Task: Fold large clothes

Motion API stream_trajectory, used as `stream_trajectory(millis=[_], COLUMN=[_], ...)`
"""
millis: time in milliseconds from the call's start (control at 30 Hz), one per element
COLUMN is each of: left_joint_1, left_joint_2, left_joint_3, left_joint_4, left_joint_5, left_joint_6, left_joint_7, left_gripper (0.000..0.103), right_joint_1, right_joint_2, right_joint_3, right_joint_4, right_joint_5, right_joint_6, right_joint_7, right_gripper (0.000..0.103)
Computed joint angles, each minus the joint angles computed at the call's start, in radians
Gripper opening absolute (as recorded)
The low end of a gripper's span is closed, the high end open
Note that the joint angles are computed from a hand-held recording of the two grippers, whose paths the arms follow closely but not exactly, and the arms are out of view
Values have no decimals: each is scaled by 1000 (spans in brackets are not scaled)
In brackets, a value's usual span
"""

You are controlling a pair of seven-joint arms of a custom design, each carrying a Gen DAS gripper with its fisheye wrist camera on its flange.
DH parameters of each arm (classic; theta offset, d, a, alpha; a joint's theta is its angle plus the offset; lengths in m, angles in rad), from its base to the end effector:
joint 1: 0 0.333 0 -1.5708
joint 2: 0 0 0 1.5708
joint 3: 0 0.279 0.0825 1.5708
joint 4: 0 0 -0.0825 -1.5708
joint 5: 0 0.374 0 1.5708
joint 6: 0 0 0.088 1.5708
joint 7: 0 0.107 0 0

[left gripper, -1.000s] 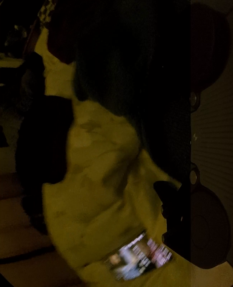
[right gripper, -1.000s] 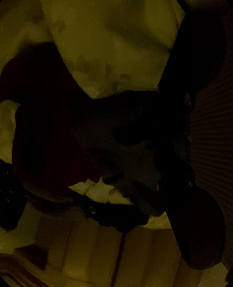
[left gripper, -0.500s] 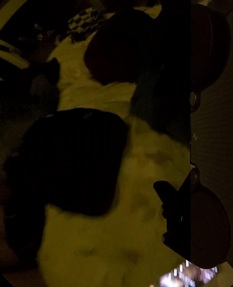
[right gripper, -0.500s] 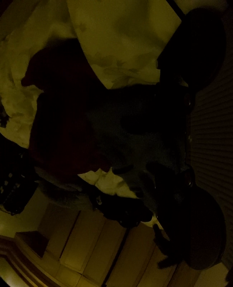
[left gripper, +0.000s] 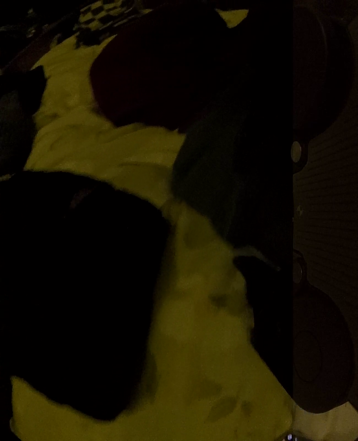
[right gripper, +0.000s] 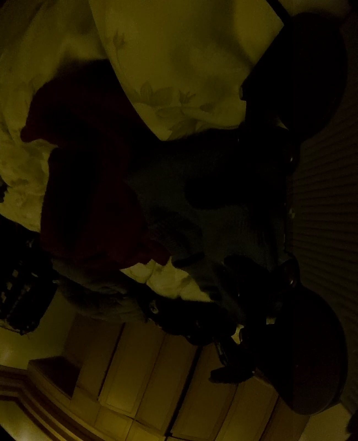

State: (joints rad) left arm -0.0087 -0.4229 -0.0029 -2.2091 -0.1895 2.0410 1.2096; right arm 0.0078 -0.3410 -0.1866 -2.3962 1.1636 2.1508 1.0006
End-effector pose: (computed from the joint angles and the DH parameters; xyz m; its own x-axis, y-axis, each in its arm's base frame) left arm 0.4559 -0.0159 0.5415 0.3689 -0.8931 0.2574 -0.8942 -0.4166 -0.1639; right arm 0.4625 -0.0472 0.4459 -0.0043 -0.5620 -0.8271 -0.8894 0.3803 -0.2537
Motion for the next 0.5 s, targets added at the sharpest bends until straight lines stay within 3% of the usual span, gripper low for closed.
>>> stream_trajectory(millis=[133,233,300,333,400,433,500], left_joint_1=[-5,-6,3,7,17,23,49], left_joint_2=[19,-21,-33,-28,-9,-10,19], left_joint_3=[-44,-49,-65,-73,-79,-80,-111], left_joint_4=[32,18,31,45,80,79,95], left_joint_5=[89,114,174,208,253,279,386], left_joint_6=[-14,56,98,103,110,123,146], left_joint_7=[-4,-31,-59,-69,-106,-120,-173], left_gripper=[86,66,63,55,53,41,42], right_joint_1=[0,-2,-3,-4,-5,-5,-5], right_joint_2=[4,6,5,4,2,1,1], right_joint_3=[-3,-3,-2,-2,-2,-2,-3], right_joint_4=[1,1,0,-1,-2,-3,-4], right_joint_5=[4,8,10,12,12,14,20], right_joint_6=[-6,-10,-10,-9,-7,-5,-4], right_joint_7=[-2,-3,-5,-5,-4,-3,-3], right_gripper=[73,74,74,73,73,72,72])
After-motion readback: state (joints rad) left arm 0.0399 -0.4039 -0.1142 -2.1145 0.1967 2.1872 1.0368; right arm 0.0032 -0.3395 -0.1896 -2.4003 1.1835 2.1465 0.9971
